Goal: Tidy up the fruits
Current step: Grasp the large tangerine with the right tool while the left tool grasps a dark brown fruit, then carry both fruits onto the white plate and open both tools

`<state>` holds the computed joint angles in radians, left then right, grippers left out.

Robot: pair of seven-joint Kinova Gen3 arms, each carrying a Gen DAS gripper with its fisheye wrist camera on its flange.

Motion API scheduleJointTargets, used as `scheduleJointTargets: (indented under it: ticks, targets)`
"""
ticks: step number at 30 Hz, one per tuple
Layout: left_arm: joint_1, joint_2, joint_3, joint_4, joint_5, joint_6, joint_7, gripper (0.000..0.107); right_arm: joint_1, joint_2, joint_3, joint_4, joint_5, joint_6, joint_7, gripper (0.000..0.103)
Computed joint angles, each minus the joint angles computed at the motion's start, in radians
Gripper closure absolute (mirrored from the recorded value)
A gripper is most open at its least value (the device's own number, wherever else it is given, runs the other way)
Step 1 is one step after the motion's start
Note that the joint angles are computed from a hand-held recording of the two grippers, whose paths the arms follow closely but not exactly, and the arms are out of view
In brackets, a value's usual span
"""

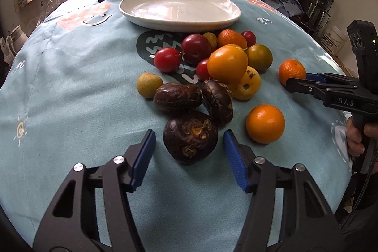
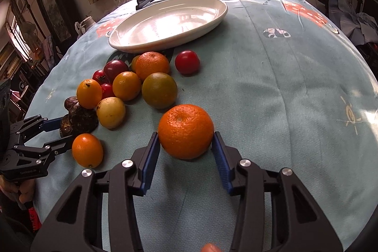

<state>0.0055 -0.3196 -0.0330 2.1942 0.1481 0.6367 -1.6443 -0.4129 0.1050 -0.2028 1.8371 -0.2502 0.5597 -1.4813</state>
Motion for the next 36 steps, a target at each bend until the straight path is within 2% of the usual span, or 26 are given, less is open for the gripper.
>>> scheduleJointTargets:
  ticks: [4, 7, 9, 12, 14, 18, 22, 26, 28, 31, 36]
  targets:
    - [-0.009, 0.013, 0.023, -0.009, -0.021, 0.001, 0.022, 0.047, 0.005, 0.002, -0.001, 0.0, -0.017, 0.001, 0.013, 0.057]
    - [-0.029, 0.013, 0.071, -0.012, -0.075, 0.003, 0.081, 0.053, 0.006, 0.003, 0.0, 0.0, -0.018, -0.001, 0.016, 0.057]
    - [-0.024, 0.01, 0.077, -0.01, -0.092, 0.002, 0.096, 0.062, 0.005, 0.002, 0.0, 0.001, -0.015, -0.001, 0.014, 0.057]
    - [-0.015, 0.001, 0.072, -0.005, -0.1, 0.002, 0.113, 0.062, 0.005, 0.0, 0.0, 0.003, -0.018, -0.004, 0.017, 0.057]
    - [-0.002, -0.012, 0.051, 0.002, -0.086, 0.004, 0.103, 0.062, 0.013, -0.004, -0.004, 0.009, -0.04, -0.01, 0.041, 0.057]
    - [0.039, -0.044, -0.038, 0.01, -0.012, 0.021, 0.022, 0.062, 0.026, -0.033, -0.014, 0.04, -0.109, -0.049, 0.121, 0.058]
    - [0.056, -0.065, -0.112, -0.01, 0.063, 0.036, -0.062, 0.062, 0.025, -0.034, -0.014, 0.017, -0.155, -0.057, 0.169, 0.058]
    - [0.086, -0.05, -0.212, -0.072, 0.185, 0.045, -0.193, 0.062, 0.043, 0.016, -0.021, -0.07, -0.245, -0.043, 0.253, 0.058]
    - [0.087, -0.023, -0.23, -0.112, 0.233, 0.03, -0.246, 0.062, 0.026, 0.056, -0.017, -0.133, -0.209, -0.051, 0.222, 0.058]
    - [0.089, 0.07, -0.273, -0.196, 0.324, 0.032, -0.334, 0.062, 0.02, 0.14, -0.022, -0.242, -0.181, -0.047, 0.189, 0.058]
    - [0.025, 0.277, -0.222, -0.37, 0.342, 0.043, -0.32, 0.062, -0.061, 0.288, 0.036, -0.448, -0.02, 0.026, 0.014, 0.058]
